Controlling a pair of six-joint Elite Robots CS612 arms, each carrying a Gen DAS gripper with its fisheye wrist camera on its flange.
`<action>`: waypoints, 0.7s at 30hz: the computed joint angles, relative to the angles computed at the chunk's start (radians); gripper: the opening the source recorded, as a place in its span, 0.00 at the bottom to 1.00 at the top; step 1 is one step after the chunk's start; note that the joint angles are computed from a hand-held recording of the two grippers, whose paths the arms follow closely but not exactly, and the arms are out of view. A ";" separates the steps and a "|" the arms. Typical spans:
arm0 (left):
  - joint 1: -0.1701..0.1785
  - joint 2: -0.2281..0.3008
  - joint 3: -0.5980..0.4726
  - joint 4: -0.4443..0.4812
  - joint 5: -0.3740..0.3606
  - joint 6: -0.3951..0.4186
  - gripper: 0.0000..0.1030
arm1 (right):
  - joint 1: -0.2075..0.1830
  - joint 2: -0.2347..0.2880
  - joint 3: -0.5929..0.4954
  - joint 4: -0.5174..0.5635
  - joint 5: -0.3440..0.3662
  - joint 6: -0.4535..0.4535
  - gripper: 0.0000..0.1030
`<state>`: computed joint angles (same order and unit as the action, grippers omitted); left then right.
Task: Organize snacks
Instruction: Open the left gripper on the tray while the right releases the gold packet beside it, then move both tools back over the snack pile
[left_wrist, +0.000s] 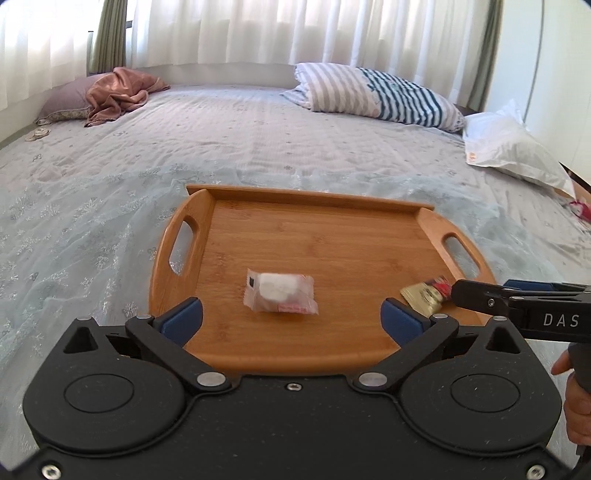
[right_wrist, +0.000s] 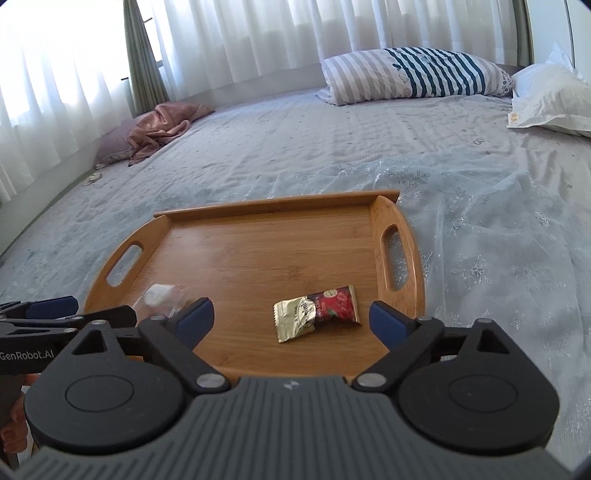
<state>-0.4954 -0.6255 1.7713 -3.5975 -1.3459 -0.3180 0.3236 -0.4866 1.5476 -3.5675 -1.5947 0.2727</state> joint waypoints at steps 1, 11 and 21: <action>-0.002 -0.003 0.011 -0.012 -0.002 0.002 1.00 | 0.001 -0.001 0.009 -0.015 0.001 -0.003 0.98; -0.021 -0.026 0.107 -0.122 0.025 0.013 1.00 | 0.016 -0.009 0.079 -0.147 -0.008 -0.059 1.00; -0.037 -0.037 0.181 -0.187 -0.001 -0.013 1.00 | 0.034 -0.005 0.124 -0.232 -0.010 -0.069 1.00</action>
